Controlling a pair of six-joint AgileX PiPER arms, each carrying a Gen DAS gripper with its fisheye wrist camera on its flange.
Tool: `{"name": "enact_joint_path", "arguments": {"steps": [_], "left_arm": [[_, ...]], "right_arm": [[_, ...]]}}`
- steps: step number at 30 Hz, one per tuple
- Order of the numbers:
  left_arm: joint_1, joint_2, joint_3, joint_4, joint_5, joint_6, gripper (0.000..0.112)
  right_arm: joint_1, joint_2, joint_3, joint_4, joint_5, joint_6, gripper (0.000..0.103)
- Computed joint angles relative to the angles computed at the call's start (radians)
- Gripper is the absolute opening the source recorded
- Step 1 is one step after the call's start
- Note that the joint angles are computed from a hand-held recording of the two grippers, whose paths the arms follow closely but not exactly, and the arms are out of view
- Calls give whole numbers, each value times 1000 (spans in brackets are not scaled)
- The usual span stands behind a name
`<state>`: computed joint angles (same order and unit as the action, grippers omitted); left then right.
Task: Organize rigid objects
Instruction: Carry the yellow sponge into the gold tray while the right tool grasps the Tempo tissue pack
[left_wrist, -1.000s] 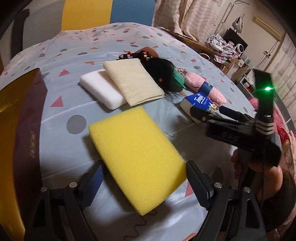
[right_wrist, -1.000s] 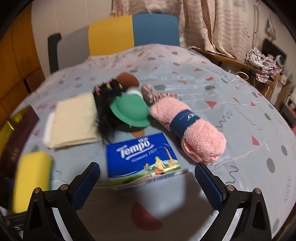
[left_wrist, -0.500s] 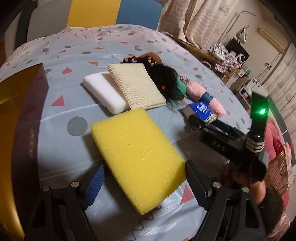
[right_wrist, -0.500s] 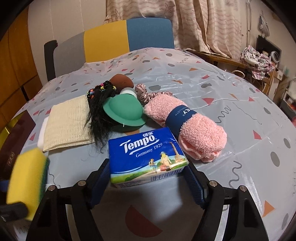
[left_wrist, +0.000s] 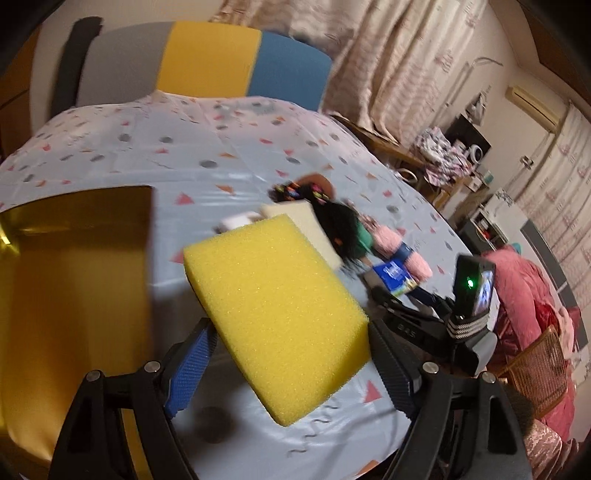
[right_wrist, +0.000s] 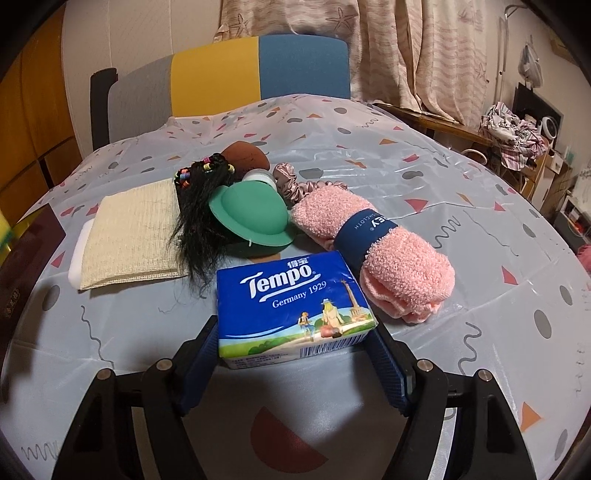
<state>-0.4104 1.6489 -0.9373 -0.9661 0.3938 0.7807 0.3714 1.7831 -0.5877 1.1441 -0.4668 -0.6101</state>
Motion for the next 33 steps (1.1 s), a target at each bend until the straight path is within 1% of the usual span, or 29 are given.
{"name": "enact_joint_path", "arguments": {"steps": [4, 7, 12, 16, 20, 23, 26, 27, 28, 29, 33], "left_arm": [[130, -18, -4, 16, 35, 10, 84], [235, 13, -46, 96, 65, -41, 84], [372, 138, -173, 283, 110, -198, 84], [452, 263, -301, 364, 151, -289, 84], [484, 352, -400, 436, 178, -372, 85], [476, 410, -480, 592, 179, -507, 86], [471, 449, -550, 713, 178, -622, 86], [476, 451, -555, 714, 184, -622, 87], [487, 451, -564, 675, 203, -597, 87], [492, 442, -555, 660, 201, -591, 87], [495, 361, -468, 684, 124, -618, 87]], "right_arm": [[3, 4, -5, 14, -2, -13, 77], [2, 4, -5, 12, -3, -12, 77], [8, 6, -6, 29, -9, -28, 77], [11, 8, -7, 40, -13, -38, 77], [15, 11, -10, 46, -18, -43, 77], [15, 12, -10, 46, -18, -42, 77], [15, 11, -9, 45, -18, -40, 77], [16, 12, -10, 45, -18, -40, 77], [16, 12, -10, 45, -18, -40, 77], [16, 12, -10, 46, -19, -42, 77], [17, 12, -10, 49, -20, -44, 77]]}}
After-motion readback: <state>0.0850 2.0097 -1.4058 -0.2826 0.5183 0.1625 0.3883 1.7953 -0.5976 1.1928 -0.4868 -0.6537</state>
